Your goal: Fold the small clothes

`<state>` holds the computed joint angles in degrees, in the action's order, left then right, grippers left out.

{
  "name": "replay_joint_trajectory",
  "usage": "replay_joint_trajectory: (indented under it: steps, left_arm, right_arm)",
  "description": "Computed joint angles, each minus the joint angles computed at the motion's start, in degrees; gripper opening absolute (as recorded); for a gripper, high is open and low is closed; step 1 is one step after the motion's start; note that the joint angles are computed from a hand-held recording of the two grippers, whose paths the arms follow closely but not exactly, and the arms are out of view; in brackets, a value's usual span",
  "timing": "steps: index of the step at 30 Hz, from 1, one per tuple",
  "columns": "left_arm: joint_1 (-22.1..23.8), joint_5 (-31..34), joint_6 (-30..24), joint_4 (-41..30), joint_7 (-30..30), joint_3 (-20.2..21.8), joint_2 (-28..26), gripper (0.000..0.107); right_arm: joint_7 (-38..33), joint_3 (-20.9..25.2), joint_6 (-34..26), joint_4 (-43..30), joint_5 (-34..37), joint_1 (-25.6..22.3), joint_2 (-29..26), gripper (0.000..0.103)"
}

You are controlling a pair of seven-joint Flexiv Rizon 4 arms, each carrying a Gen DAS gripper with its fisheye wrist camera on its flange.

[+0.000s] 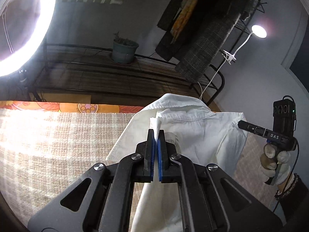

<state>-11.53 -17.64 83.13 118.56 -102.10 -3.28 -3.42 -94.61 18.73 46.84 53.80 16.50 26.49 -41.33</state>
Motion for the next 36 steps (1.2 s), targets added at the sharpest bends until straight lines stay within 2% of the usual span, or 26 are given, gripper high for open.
replay_joint_trajectory:
  steps: [3, 8, 15, 20, 26, 31, 36]
  left_arm:
    - [-0.56, 5.73, -1.85, 0.0, -3.59, 0.7, 2.8, 0.0]
    - [-0.53, 12.92, -2.34, 3.92, -10.41, -0.01, 9.25, 0.0]
    - [1.88, 21.92, -4.87, 10.12, -20.2, -4.33, 18.35, 0.0]
    - [1.78, 23.84, -6.23, 15.16, -24.49, -6.85, 23.91, 0.0]
    - [0.55, 25.54, -9.66, 19.94, -29.03, -10.27, 28.13, 0.0]
    - [-1.14, 27.12, -13.01, 21.99, -31.8, -12.38, 29.94, 0.0]
    - [-3.7, 28.66, -17.63, 22.41, -31.79, -13.19, 31.98, 0.0]
  right_arm:
    - [-1.63, 0.54, 1.08, 3.98, 0.03, -0.38, 3.64, 0.0]
    - [-3.75, 1.57, 3.16, 11.38, 1.73, -1.78, 9.65, 0.0]
    - [-6.47, 2.7, 7.02, 25.27, 4.63, -3.12, 19.97, 0.0]
    - [-8.13, 3.15, 9.43, 35.53, 7.8, -3.52, 27.03, 0.0]
    - [-6.2, 2.36, 13.23, 46.88, 8.38, -1.4, 33.76, 0.0]
    - [-4.0, 1.83, 15.63, 54.58, 6.99, 0.58, 38.19, 0.0]
    - [-0.62, 1.19, 16.85, 61.35, 1.39, 2.49, 42.14, 0.002]
